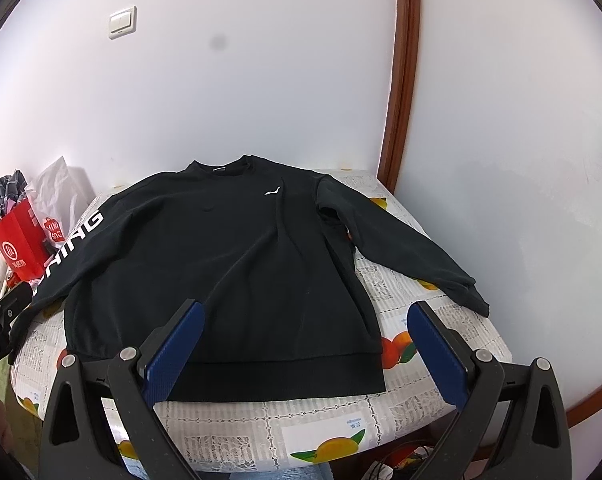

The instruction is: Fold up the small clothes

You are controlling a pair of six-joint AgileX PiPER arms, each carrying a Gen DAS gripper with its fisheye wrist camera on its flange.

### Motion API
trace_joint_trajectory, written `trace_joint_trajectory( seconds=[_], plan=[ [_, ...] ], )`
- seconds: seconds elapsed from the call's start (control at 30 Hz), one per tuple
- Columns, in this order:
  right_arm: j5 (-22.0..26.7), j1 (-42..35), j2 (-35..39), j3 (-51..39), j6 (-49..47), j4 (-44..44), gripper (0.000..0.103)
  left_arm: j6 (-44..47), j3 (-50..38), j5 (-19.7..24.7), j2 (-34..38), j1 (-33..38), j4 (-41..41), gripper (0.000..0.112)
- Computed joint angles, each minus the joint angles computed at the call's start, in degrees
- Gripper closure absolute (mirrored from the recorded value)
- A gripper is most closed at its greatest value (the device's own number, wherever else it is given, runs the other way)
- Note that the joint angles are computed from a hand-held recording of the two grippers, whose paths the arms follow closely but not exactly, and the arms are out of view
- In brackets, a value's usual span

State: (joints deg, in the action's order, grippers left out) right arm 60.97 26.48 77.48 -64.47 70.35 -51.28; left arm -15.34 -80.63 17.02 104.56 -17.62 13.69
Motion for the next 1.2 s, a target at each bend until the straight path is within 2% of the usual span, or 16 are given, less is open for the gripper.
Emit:
trace_joint_trajectory(
  seconds=[0.6, 1.2],
  plan=[
    [1.4, 2.5, -1.2, 1.3, 2.5, -1.9, 0.003, -0.6, 0.3, -0.1, -0.3, 0.0, 0.0, 0.009],
    [0.5, 2.2, -0.3, 1.1, 2.5, -1.3, 0.003, 0.6, 1.3, -1.2, -0.5, 0.7, -1.6, 0.009]
  ],
)
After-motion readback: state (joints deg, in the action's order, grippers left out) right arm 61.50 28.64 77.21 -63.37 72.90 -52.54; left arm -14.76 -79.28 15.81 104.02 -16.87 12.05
